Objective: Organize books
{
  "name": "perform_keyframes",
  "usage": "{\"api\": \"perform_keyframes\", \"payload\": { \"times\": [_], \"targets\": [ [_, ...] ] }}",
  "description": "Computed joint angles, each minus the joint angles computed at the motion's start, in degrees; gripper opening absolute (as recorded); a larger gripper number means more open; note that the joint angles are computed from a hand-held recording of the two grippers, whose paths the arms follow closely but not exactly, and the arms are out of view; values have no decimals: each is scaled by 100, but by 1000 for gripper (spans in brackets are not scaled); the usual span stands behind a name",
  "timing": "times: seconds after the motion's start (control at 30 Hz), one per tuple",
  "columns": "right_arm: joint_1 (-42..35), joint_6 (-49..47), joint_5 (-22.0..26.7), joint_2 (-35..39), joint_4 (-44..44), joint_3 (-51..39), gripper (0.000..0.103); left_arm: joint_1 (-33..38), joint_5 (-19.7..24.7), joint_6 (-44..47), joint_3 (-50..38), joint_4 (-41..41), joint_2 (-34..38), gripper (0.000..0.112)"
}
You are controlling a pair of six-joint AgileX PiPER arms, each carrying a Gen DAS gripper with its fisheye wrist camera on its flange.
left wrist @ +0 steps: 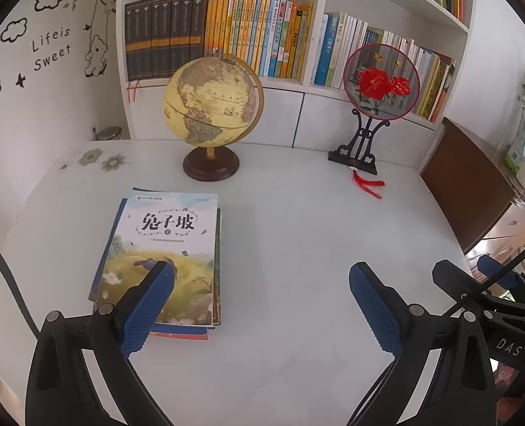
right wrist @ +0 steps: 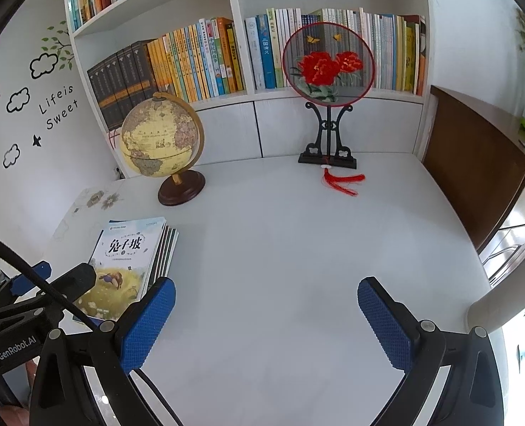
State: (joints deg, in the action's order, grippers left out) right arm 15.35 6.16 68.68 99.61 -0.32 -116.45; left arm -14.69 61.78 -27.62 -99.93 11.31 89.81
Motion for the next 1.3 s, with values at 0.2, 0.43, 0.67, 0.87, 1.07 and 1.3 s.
{"api": "perform_keyframes", "payload": {
  "times": [0.2, 0.43, 0.67, 0.87, 1.07, 1.3],
  "targets": [
    [-81, -22, 50, 87, 96, -75, 103, -15, -4, 65, 23, -60, -10, 99],
    [136, -158, -29, 112, -303, -43, 103, -3, -2, 33, 6, -101, 16, 99],
    [168, -235, -66, 117, -310, -43, 103, -16, -13, 16, 3, -143, 39, 99],
    [122, -199, -67, 112, -250, -36, 103, -41, 17, 69, -15, -137, 67, 99],
    [152, -131, -30, 108, -296, -38, 103, -46, 80, 160, -102, -137, 116, 99],
    [144, -133, -14, 128, -273, -72, 103, -45, 186, 225, -208, -99, 186, 99]
  ]
}}
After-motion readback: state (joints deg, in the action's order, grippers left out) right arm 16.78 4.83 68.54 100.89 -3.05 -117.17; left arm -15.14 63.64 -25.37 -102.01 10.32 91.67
